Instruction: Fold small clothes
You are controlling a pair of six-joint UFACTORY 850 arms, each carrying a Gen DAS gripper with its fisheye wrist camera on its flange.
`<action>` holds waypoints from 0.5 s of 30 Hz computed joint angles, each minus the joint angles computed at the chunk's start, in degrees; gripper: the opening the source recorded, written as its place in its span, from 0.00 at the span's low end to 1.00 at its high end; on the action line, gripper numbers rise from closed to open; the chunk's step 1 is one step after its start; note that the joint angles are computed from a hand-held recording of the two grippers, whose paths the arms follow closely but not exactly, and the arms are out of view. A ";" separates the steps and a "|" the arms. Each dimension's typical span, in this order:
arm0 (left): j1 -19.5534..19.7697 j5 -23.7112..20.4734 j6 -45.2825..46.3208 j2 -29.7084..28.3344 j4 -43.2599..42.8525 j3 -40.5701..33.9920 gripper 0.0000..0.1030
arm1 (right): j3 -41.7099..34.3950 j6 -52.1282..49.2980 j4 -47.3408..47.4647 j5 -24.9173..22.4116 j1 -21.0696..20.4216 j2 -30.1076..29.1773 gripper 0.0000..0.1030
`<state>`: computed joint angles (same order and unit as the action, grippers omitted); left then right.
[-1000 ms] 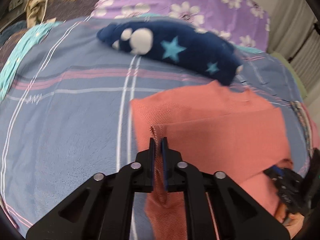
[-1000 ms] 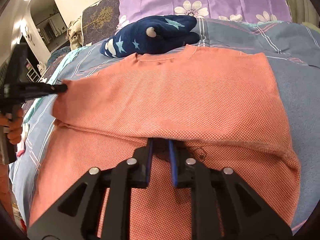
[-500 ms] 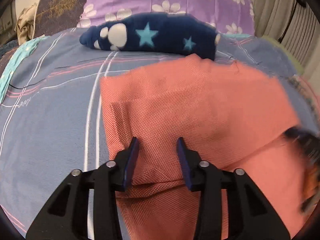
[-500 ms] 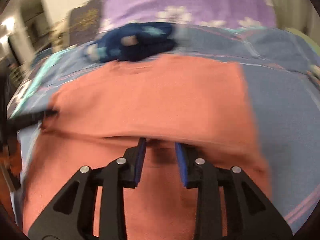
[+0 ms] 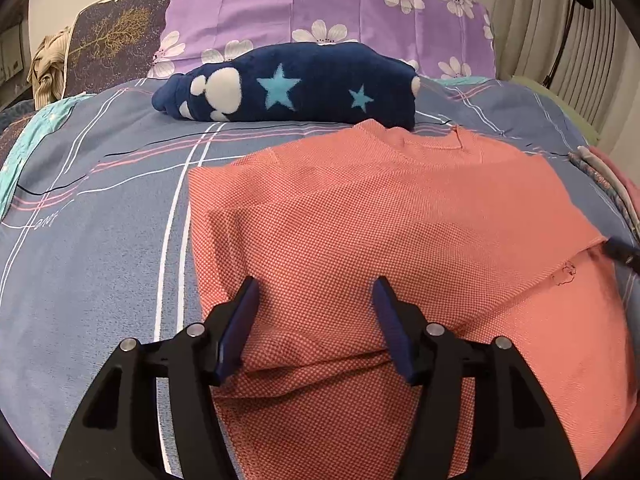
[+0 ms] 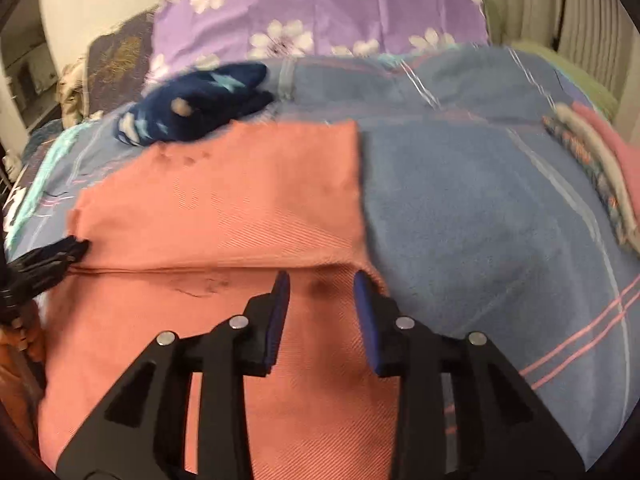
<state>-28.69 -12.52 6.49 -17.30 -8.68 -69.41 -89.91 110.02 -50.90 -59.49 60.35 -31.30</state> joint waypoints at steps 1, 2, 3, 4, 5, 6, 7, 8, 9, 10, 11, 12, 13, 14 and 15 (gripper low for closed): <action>-0.33 0.04 -3.37 -0.03 3.72 -0.01 0.60 | -0.76 -0.94 -0.63 -0.64 0.12 -0.25 0.35; -0.61 0.06 -6.34 -0.09 6.97 -0.07 0.60 | -2.04 -2.80 -1.64 -1.86 -0.09 -0.72 0.37; -0.84 0.10 -8.79 -0.06 9.66 -0.01 0.60 | -2.89 -4.11 -2.14 -2.51 -0.56 -1.09 0.38; -1.02 0.09 -10.81 -0.07 11.83 -0.01 0.60 | -2.82 -4.66 -2.29 -2.19 -1.06 -0.98 0.38; -1.08 0.12 -11.62 -0.02 12.70 0.04 0.60 | -2.35 -5.03 -1.98 -0.16 -2.39 -0.82 0.38; -1.09 0.20 -11.85 0.03 12.93 0.11 0.60 | -2.24 -6.10 -0.21 1.04 -3.67 -1.05 0.38; -1.03 0.29 -11.48 0.06 12.55 0.16 0.61 | -3.07 -9.58 3.96 -0.16 -5.32 -2.84 0.38; -1.00 0.38 -11.16 0.10 12.19 0.24 0.61 | -3.28 -11.70 6.57 -1.54 -6.27 -4.26 0.40; -0.97 0.49 -10.55 0.14 11.59 0.31 0.61 | -1.47 -11.45 6.78 -0.52 -6.75 -4.50 0.44; -1.01 0.52 -11.20 0.08 12.31 0.29 0.61 | 0.14 -9.04 4.60 0.49 -6.34 -3.67 0.45; -1.09 0.53 -12.17 0.09 13.36 0.35 0.61 | 1.71 -6.82 3.52 1.43 -6.19 -2.48 0.46; -1.18 0.57 -13.27 0.07 14.54 0.37 0.61 | 1.37 -6.86 3.89 0.73 -6.12 -2.58 0.49; -1.21 0.52 -13.73 -0.04 15.07 0.30 0.62 | 0.96 -6.97 3.94 -0.34 -5.94 -2.99 0.50; -1.22 0.41 -13.87 -0.12 15.22 0.22 0.62 | 0.61 -7.19 3.75 -1.11 -5.79 -3.48 0.51; -1.31 0.32 -14.89 -0.12 16.37 0.21 0.62 | 0.21 -7.62 4.04 -1.59 -5.82 -3.68 0.52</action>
